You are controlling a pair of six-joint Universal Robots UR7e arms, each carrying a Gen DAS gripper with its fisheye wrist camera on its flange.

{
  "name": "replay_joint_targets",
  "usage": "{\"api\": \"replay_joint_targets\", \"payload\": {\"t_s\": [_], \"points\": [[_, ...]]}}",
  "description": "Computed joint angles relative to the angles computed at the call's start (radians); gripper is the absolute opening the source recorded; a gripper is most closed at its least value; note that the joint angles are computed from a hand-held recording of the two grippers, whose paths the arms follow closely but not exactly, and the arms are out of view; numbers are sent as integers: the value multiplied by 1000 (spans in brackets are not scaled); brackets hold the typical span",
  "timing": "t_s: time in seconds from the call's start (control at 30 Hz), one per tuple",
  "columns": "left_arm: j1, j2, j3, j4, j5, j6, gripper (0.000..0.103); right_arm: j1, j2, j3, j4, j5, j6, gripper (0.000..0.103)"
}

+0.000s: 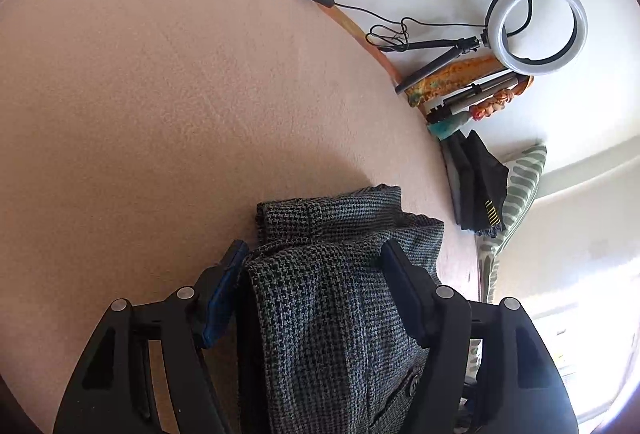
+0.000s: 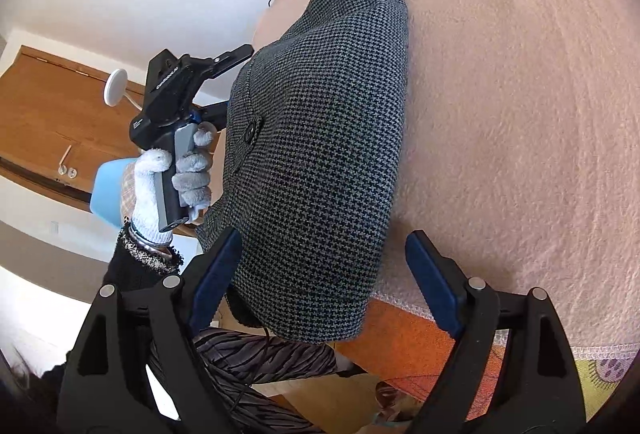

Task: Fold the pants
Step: 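Grasp the folded shorts bundle with both tools, then carry the folded shorts with both tools onto the black clothes stack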

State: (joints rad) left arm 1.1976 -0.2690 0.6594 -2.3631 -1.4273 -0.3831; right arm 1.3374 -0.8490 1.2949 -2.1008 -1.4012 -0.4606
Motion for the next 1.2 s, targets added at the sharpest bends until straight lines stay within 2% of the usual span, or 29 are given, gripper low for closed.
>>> {"api": "replay_joint_targets", "payload": {"t_s": [0.07,0.17,0.27,0.33,0.4,0.53,0.6,0.7,0.9,1.2], "points": [[-1,7,-1,-18,-4,17,68,2,4,8,17,21,-8,87],[-3,16,-14,-18,-5,17,68,18,1,28,-4,6,-38,87],[-5,19,-3,-54,2,26,66,29,9,30,-17,13,-22,88],[-9,22,-2,-64,16,33,66,30,16,25,-18,19,-11,84],[-14,22,2,-72,34,47,62,32,7,42,-28,18,-3,77],[-18,21,16,-94,63,52,47,41,10,48,-47,7,12,60],[-19,18,25,-107,70,51,42,46,8,54,-62,1,17,44],[-28,13,43,-135,93,70,36,60,10,60,-95,-10,23,32],[-46,-22,104,-208,109,114,31,104,-9,106,-202,-83,-50,24],[-78,-47,142,-274,110,155,28,126,-30,123,-261,-110,-121,22]]}}
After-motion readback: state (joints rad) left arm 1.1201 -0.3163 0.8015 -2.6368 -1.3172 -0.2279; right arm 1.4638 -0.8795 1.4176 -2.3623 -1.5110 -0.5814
